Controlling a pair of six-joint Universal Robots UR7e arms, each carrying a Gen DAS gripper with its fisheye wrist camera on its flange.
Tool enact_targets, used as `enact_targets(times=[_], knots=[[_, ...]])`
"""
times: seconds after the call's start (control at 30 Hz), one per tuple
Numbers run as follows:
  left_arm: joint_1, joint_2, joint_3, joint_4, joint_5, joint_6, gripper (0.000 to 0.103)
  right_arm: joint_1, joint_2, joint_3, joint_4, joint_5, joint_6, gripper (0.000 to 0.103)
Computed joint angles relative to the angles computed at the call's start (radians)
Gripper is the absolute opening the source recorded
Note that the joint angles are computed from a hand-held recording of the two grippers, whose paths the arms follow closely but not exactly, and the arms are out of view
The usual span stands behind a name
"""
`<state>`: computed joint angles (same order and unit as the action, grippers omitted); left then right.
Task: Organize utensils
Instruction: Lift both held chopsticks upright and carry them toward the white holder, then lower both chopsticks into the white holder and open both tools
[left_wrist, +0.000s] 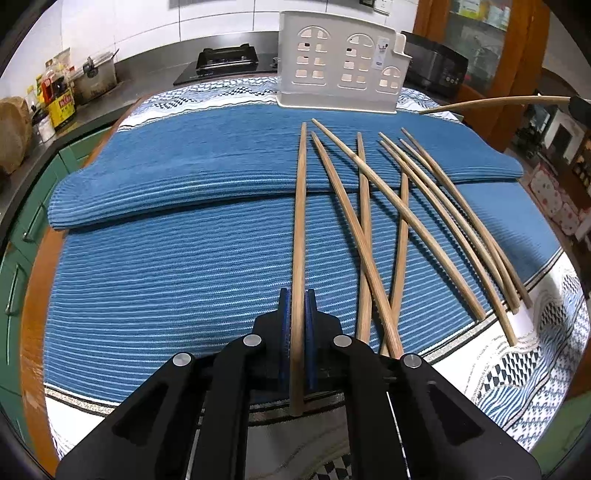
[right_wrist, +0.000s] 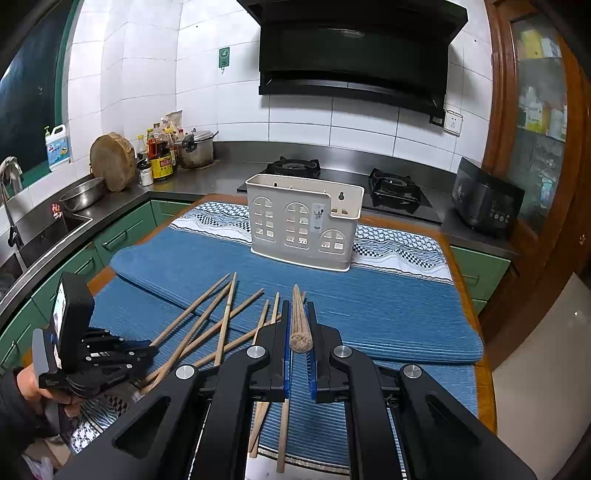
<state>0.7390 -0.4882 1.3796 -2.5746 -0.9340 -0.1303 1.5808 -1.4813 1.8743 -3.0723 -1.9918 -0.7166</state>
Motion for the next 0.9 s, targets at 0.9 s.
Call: enact_targets(times=[0.9], knots=[[-0.044, -0.053, -0.007, -0.209, 0.015, 0.143, 0.005, 0.045, 0.023, -0.080, 0.026, -0.001, -0.048, 0.007]])
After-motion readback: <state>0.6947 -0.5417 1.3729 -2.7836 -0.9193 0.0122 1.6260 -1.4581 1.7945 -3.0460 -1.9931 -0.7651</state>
